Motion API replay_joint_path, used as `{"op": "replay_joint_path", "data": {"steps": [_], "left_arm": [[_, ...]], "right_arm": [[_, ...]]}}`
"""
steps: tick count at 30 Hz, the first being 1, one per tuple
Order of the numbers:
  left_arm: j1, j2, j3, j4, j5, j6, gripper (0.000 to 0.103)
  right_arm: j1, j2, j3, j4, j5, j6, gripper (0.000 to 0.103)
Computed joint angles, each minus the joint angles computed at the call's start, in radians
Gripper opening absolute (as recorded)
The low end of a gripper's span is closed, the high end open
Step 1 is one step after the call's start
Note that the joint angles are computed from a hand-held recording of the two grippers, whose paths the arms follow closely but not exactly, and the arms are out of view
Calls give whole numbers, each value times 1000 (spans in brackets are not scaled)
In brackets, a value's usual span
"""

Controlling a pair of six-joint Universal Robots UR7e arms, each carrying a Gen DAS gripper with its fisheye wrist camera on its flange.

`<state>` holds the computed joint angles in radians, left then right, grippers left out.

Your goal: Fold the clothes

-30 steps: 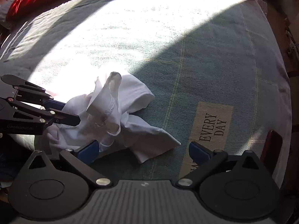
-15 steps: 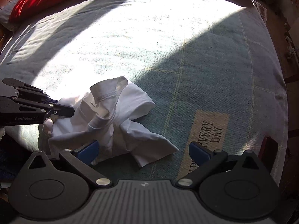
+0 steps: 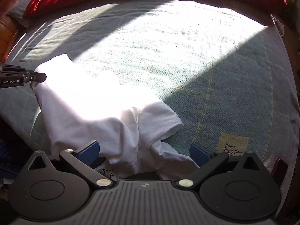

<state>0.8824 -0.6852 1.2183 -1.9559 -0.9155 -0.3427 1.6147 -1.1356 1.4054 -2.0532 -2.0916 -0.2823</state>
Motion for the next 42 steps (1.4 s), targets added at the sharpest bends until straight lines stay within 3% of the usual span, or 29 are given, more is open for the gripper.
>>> {"op": "replay_joint_path", "data": {"steps": [5, 12, 15, 20, 23, 27, 35, 42], "left_arm": [[34, -43, 61, -10, -19, -10, 2], [99, -68, 84, 30, 4, -36, 2], [140, -67, 65, 23, -60, -5, 2], [160, -85, 94, -37, -142, 53, 3], [163, -101, 130, -50, -149, 25, 8], [168, -121, 188, -107, -153, -37, 10], [183, -116, 240, -198, -162, -80, 17], [179, -91, 233, -187, -125, -95, 17]], "right_arm": [[26, 44, -24, 15, -19, -21, 103], [41, 113, -59, 36, -26, 25, 101], [47, 147, -77, 26, -44, 48, 94], [41, 192, -110, 7, -49, 44, 93], [26, 223, -149, 51, -38, 47, 93], [2, 250, -186, 95, 35, -10, 96], [-86, 302, -292, 228, 252, -172, 98], [-187, 375, -439, 433, 503, -151, 103]]}}
